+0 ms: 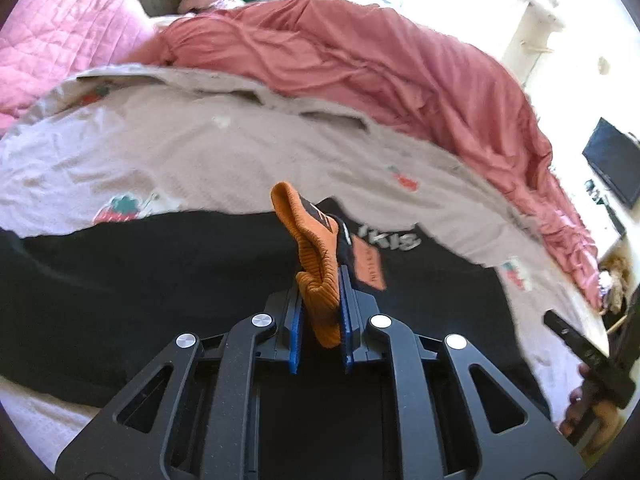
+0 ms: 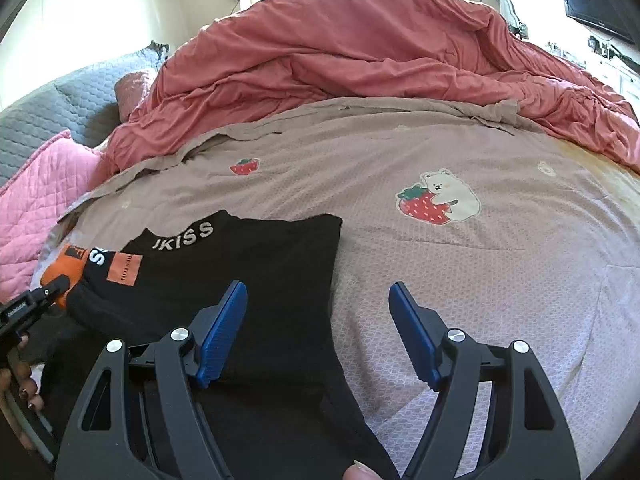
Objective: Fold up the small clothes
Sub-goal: 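Reposition the cuff flat on the sweatshirt and open the left gripper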
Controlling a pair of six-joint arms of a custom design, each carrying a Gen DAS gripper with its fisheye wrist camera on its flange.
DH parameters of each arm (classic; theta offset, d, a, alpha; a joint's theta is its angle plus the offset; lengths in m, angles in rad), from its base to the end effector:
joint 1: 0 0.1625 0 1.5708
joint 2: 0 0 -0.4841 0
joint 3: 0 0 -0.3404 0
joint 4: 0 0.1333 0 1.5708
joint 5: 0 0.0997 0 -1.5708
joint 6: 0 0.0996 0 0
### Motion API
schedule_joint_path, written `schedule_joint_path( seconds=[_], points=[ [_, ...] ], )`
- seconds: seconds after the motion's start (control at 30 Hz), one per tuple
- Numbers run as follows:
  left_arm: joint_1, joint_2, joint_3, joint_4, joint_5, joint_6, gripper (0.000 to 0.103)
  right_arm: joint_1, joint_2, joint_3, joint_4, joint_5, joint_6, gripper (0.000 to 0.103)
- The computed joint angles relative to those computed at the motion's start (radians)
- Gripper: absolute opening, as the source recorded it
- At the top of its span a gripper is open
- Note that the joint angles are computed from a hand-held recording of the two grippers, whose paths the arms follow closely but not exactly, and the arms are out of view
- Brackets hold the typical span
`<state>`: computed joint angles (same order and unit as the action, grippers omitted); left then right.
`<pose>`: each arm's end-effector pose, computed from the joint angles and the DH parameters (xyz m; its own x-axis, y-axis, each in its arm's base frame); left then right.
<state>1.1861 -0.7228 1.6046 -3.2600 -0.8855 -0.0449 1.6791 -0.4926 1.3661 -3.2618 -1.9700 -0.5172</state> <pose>-0.0823 -0.7263 0.2387 -0.9000 -0.1619 -0.4047 0.2193 0.6342 -0.7414 0.1784 -0.7655 0.1404 -0.7862 -0.1778 0.5918 -0.5323 0.6812 -0.5026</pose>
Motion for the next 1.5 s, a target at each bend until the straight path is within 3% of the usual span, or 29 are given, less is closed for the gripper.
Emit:
schedule_joint_path(
  seconds=[0.17,0.53,0.63,0.7,0.77,0.87,0.9,0.97,1.07,1.23,1.37,1.5],
  points=[
    [0.013,0.002,-0.004,0.114,0.031,-0.064,0.009,0.015,0.03,-0.036,0.028,-0.041,-0.026,0.072],
    [0.026,-0.021,0.015,0.122,0.013,-0.114,0.012,0.041,0.107,-0.177,0.173,0.0,-0.078,0.072],
    [0.016,-0.019,0.016,0.115,0.057,-0.102,0.014,0.041,0.135,-0.241,0.255,0.001,-0.067,0.075],
    [0.009,-0.02,0.02,0.091,0.093,-0.092,0.014,0.04,0.169,-0.303,0.303,-0.043,-0.067,0.075],
    [-0.002,-0.019,0.029,0.038,0.141,-0.06,0.014,0.037,0.196,-0.347,0.334,-0.098,-0.06,0.075],
    [-0.016,-0.017,0.038,-0.068,0.179,0.001,0.014,0.021,0.198,-0.36,0.38,-0.085,-0.021,0.075],
    [-0.022,-0.016,0.042,-0.116,0.174,0.038,0.016,0.019,0.194,-0.353,0.376,-0.075,-0.019,0.075],
    [-0.03,-0.013,0.046,-0.156,0.152,0.086,0.038,0.018,0.191,-0.347,0.372,-0.068,-0.016,0.075],
    [-0.043,0.003,0.037,-0.171,0.118,0.158,0.046,0.017,0.184,-0.333,0.359,-0.061,-0.015,0.075],
    [-0.024,0.03,-0.012,-0.022,0.049,0.15,0.056,0.019,0.149,-0.269,0.305,-0.031,-0.002,0.075],
    [0.003,0.049,-0.071,0.212,0.089,0.045,0.058,0.019,0.115,-0.204,0.259,-0.004,0.002,0.078],
    [0.011,0.051,-0.07,0.221,0.086,0.03,0.058,0.022,0.095,-0.161,0.237,0.005,0.001,0.078]
  ],
)
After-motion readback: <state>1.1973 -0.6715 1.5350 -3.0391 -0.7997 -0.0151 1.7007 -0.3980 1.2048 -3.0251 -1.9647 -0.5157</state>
